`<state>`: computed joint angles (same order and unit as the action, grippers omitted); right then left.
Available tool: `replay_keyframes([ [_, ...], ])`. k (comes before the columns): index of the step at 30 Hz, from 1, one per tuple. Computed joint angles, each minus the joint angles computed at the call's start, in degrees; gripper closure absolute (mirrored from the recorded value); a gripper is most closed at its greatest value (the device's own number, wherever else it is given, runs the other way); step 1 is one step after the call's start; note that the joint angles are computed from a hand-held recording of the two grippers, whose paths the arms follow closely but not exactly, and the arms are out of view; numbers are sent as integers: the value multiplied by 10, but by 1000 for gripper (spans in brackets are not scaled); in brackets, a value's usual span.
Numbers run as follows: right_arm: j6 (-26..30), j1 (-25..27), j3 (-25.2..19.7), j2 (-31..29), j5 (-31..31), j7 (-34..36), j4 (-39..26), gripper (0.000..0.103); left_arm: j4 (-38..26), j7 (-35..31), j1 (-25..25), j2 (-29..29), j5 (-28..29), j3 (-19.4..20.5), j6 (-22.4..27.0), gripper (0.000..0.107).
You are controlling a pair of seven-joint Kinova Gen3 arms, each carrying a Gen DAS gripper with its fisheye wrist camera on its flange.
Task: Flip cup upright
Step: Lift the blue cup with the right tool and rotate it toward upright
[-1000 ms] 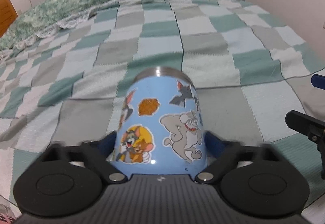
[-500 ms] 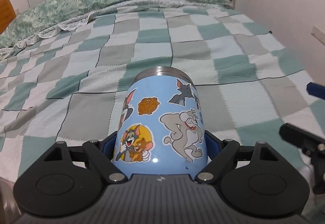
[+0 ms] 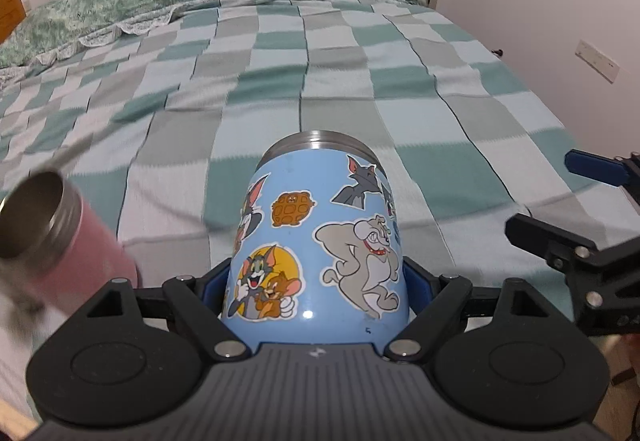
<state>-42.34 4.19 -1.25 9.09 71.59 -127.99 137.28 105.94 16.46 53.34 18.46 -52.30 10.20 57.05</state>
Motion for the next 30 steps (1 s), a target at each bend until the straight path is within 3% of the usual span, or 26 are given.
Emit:
replay_keyframes([
  [9, -33, 32, 14, 5, 20, 18, 46, 0, 21, 57, 28, 23, 11, 3, -15, 23],
  [15, -34, 40, 12, 5, 25, 17, 56, 0, 30, 84, 55, 35, -18, -4, -2, 23],
  [19, -29, 36, 12, -16, 36, -3, 52, 0, 45, 110, 77, 21, -53, -2, 7, 4],
  [25, -28, 18, 17, -51, 72, -60, 46, 0, 77, 158, 104, -22, -88, 35, 98, 4],
  [30, 6, -32, -1, -73, 104, -152, 31, 0, 125, 188, 99, -55, -78, 71, 153, 4],
])
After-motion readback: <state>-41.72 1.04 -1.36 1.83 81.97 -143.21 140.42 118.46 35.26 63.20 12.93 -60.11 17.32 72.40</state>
